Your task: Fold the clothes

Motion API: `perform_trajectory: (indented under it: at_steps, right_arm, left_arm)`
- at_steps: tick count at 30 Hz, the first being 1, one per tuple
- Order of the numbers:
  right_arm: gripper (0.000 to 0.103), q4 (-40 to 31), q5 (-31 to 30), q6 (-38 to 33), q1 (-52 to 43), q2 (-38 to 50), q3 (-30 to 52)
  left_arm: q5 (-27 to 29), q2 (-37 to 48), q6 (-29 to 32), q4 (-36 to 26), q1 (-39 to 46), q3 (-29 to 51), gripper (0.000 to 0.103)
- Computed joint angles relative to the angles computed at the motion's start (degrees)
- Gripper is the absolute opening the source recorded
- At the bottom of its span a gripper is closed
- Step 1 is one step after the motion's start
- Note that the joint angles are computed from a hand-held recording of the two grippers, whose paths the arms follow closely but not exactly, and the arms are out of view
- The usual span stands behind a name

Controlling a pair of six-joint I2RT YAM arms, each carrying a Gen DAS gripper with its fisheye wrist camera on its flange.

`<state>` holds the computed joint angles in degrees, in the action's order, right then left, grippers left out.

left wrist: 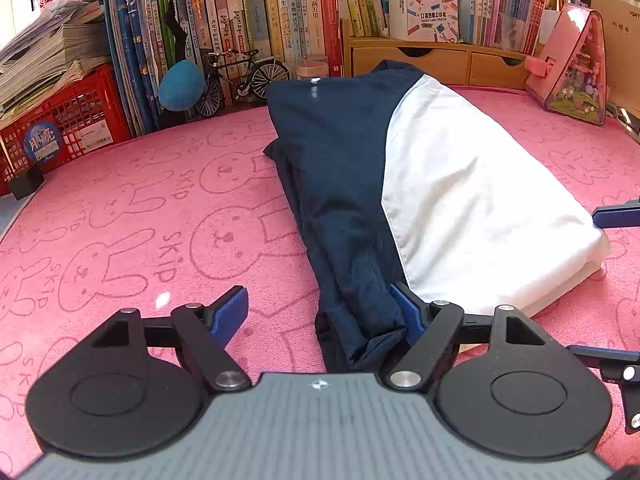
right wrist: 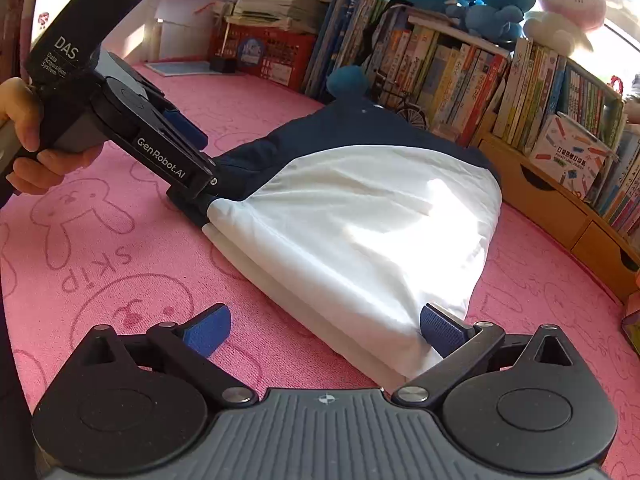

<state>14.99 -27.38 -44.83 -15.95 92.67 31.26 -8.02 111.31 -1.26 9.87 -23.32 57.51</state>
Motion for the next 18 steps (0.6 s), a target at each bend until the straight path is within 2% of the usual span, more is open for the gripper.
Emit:
perform_trajectory:
  at_steps: [3, 7, 10, 14, 16, 18]
  right_arm:
    - [0.103, -0.8, -0.4, 1.6, -2.8, -2.1, -0.8]
    - [0.103, 1.6, 0.1, 4.8, -5.6, -2.1, -1.2]
    - [0.103, 3.5, -2.0, 9.7, -7.3, -1.2, 0.1]
    - [0.103, 3.5, -4.4, 19.6, -7.1, 0.9, 4.3]
    - [0.103, 4.4, -0.2, 22.7, -4.5, 2.0, 5.3]
    - [0.103, 7.4, 7.0, 23.8, -1.2, 3.9, 5.4]
  left_arm:
    - [-2.3, 0.0, 0.0, 1.6, -1.2, -0.9, 0.078]
    - [-2.0, -0.2, -0.4, 3.6, -1.1, -2.3, 0.078]
    - [0.2, -0.3, -1.6, 4.1, 0.0, -2.6, 0.079]
    - [1.8, -0.2, -2.6, 5.6, 1.0, -3.4, 0.083]
    - [2.6, -0.2, -3.0, 6.3, 1.3, -3.9, 0.083]
    - [3.5, -0.1, -3.5, 6.8, 1.9, -4.2, 0.084]
